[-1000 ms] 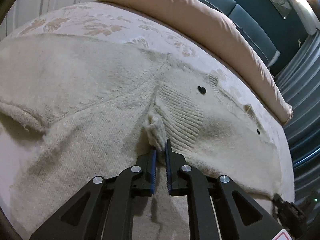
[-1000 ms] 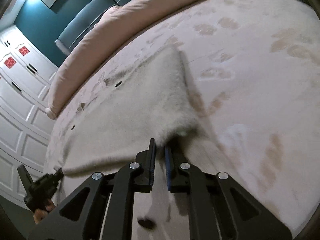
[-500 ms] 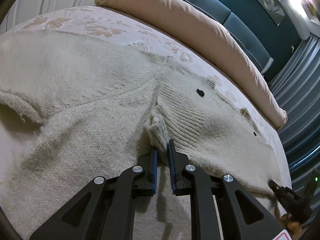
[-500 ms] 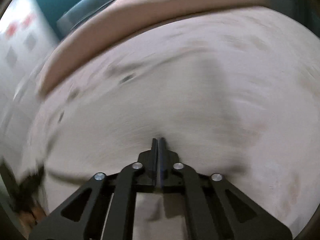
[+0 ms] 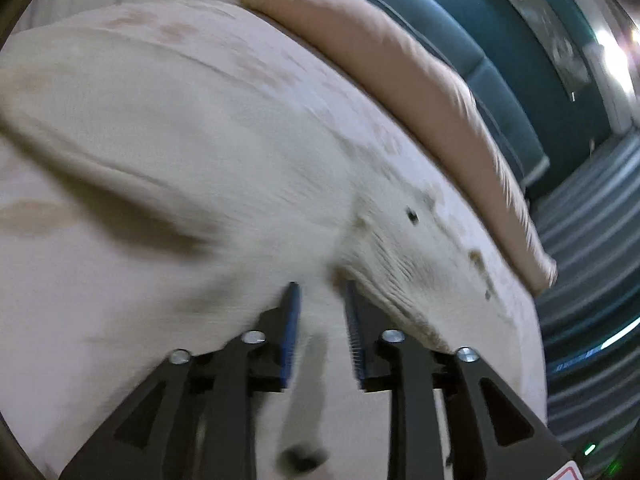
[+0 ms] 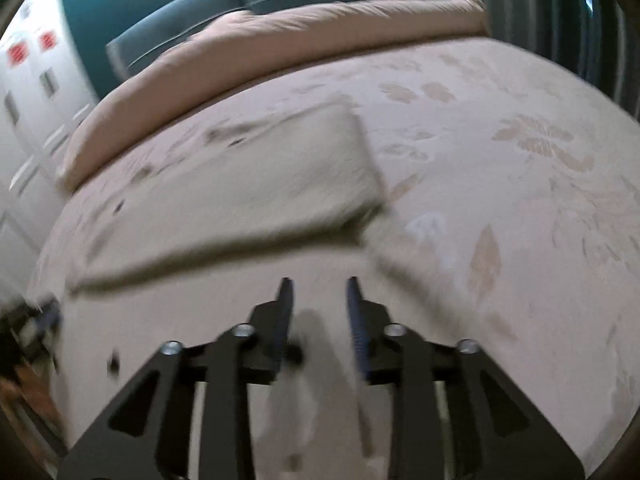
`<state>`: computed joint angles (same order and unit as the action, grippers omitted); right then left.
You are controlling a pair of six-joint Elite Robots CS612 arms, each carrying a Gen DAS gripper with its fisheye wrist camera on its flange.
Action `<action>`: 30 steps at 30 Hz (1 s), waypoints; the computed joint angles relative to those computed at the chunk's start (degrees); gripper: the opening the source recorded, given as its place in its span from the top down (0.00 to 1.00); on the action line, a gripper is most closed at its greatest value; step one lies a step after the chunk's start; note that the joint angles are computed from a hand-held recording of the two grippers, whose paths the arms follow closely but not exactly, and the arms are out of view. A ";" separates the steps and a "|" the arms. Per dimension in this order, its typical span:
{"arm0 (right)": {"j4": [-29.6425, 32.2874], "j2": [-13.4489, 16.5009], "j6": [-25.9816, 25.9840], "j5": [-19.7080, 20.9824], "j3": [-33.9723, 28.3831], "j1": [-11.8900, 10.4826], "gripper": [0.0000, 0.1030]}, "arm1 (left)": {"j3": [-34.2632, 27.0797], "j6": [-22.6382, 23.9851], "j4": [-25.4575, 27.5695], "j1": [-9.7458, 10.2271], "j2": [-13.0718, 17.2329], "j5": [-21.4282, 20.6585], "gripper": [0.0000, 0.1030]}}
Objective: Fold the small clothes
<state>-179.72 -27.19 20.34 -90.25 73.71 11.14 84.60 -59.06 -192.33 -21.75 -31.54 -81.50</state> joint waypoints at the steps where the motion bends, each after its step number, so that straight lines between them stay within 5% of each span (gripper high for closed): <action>1: -0.40 -0.32 -1.52 0.20 1.11 0.35 0.63 | 2.48 -0.90 -1.11 0.41 -1.27 1.11 0.66; 3: -1.10 -0.61 -2.84 -0.24 2.69 0.82 0.62 | 7.98 -3.78 -0.60 1.69 -4.55 5.44 0.50; 7: -1.18 -0.62 -3.47 0.11 2.83 0.92 0.51 | 15.66 -11.09 3.91 5.47 -9.55 13.71 0.46; 11: -0.89 -0.44 -5.99 1.09 2.58 1.16 0.30 | 19.63 -22.07 2.98 10.92 -10.84 13.43 0.44; 16: 0.32 -0.25 -7.79 1.53 2.08 1.45 0.21 | 19.58 -26.19 -2.86 14.32 -9.26 11.04 0.44; 17: 0.51 -0.19 -7.97 1.34 1.94 1.50 0.20 | 19.25 -25.36 -3.30 14.57 -9.12 10.68 0.47; 19: 0.57 -0.09 -8.19 0.92 1.82 1.63 0.19 | 18.12 -22.22 -3.06 14.98 -9.03 9.06 0.70; 20: 0.62 -0.01 -8.37 0.77 1.70 1.68 0.18 | 17.40 -20.35 -2.56 15.00 -9.12 8.41 0.92; 24: 0.32 0.20 -8.41 0.61 1.54 1.75 0.16 | 14.71 -10.77 -3.25 13.67 -10.50 10.47 0.94; 30: -0.95 0.30 -7.78 2.02 1.85 1.40 0.16 | 4.75 11.36 -3.81 7.26 -11.53 8.66 0.94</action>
